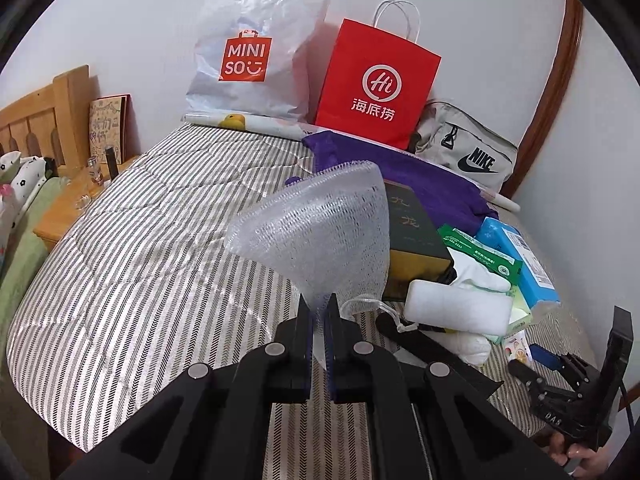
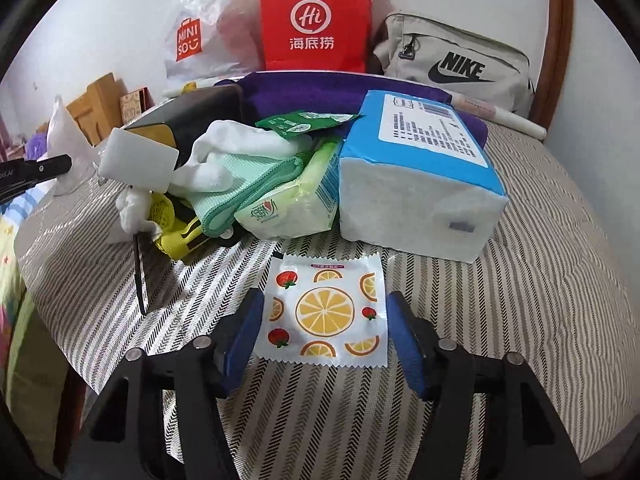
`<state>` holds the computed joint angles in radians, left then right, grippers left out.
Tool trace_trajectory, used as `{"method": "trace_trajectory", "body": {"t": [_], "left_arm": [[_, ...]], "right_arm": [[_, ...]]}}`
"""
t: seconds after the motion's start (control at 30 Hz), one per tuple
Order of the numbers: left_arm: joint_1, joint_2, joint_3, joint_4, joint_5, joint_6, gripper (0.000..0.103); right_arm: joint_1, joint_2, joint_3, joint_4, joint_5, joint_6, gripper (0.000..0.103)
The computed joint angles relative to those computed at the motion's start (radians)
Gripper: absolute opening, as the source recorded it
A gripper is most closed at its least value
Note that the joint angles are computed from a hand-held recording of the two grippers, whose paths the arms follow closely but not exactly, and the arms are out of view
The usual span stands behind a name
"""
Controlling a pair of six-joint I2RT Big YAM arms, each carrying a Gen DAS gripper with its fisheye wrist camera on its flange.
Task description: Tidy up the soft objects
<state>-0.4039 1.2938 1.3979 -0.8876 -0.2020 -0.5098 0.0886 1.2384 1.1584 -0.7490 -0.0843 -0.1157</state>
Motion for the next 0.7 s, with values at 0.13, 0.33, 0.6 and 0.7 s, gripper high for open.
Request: {"method": "trace_trajectory", "body": {"t": [0.13, 0.33, 0.6, 0.7], "left_arm": [[0.006, -0.008, -0.007, -0.001, -0.002, -0.002, 0.006], [0.02, -0.037, -0.018, 0.009, -0.015, -0.01, 0.006], [0.011, -0.021, 0.03, -0.001, -0.019, 0.003, 0.006], [0.006, -0.003, 0.064, -0.01, -0.016, 0.019, 0.006]], "right_arm": [[-0.01, -0.011, -0.006, -0.006, -0.018, -0.022, 0.042], [-0.028, -0.011, 0.007, -0.043, -0.056, -0.025, 0.021], [-0.064, -0.033, 0.02, -0.06, -0.113, -0.017, 0.014], [-0.075, -0.044, 0.037, -0.068, -0.131, -0.019, 0.014]]}}
